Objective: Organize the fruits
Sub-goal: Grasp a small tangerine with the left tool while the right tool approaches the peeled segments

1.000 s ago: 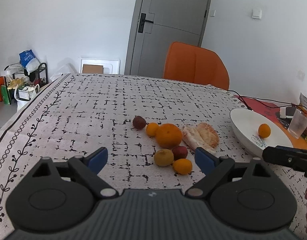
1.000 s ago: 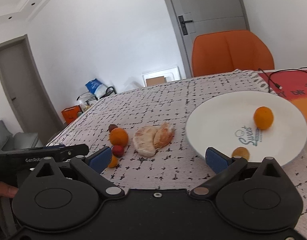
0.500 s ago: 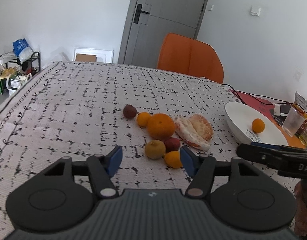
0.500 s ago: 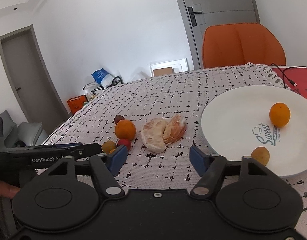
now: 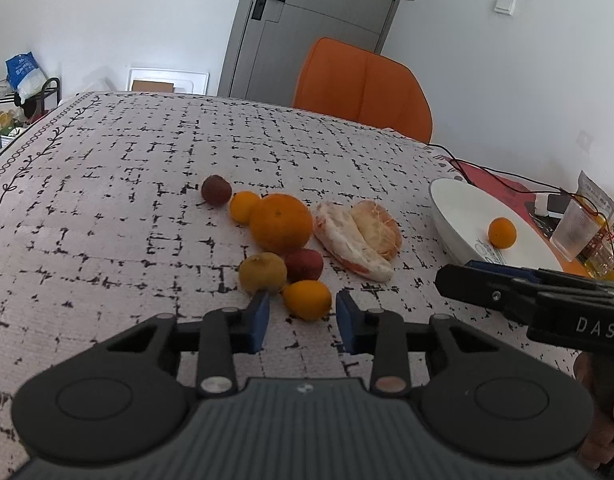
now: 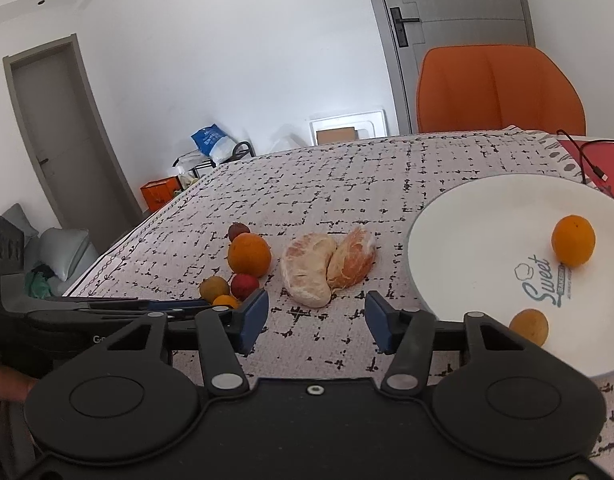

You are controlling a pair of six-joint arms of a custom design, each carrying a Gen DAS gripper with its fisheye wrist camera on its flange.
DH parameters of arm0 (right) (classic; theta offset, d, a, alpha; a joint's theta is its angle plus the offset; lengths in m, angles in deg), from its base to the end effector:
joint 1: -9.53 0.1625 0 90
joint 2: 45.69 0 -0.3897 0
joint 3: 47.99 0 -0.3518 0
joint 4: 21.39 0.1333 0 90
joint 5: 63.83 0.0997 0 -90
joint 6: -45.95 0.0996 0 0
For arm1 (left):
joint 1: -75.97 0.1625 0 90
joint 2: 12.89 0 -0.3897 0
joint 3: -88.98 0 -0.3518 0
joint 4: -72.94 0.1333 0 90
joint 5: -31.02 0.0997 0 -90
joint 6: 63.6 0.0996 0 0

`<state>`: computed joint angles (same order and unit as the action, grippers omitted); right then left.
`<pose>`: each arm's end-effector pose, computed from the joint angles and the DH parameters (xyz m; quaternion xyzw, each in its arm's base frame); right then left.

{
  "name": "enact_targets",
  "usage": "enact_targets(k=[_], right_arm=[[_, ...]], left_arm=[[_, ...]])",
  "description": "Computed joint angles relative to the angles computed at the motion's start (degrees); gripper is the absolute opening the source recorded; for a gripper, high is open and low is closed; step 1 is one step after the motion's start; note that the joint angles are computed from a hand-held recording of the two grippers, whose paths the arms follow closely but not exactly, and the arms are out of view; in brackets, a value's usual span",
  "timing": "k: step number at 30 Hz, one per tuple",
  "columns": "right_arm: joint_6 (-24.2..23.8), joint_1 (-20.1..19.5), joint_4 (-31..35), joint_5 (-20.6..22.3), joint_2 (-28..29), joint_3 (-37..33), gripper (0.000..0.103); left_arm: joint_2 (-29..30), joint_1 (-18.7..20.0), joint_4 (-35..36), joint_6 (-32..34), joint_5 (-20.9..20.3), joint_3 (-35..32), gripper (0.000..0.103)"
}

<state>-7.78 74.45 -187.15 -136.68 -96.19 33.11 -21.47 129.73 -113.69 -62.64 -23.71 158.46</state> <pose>-0.1445 -0.6925 0.2877 0.2814 -0.8705 0.3808 0.1346 -0.2510 -0.6652 -0.0945 0.2012 0.8893 -0.3660 0.1862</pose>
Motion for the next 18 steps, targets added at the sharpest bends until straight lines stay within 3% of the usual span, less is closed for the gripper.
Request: enact_targets(k=[2, 3, 9, 18], right_arm=[[0.4, 0.1, 0.3, -0.3, 0.4, -0.7, 0.054], [0.4, 0.1, 0.5, -0.4, 0.5, -0.9, 0.053], [-0.1, 0.6, 2.0, -1.3, 1.5, -2.2, 0.047], [-1.2, 1.9, 1.3, -4.1, 3.5, -3.4, 0.044]], left_arm=[[0.4, 0.0, 0.4, 0.2, 0.2, -0.9, 0.034], [0.6, 0.0, 0.7, 0.4, 0.5, -1.3, 0.027], [0.0, 0.2, 1.1, -0.2, 0.1, -1.0, 0.026], [-2.0, 0.2, -3.8, 1.1, 1.0, 2.8, 0.026]])
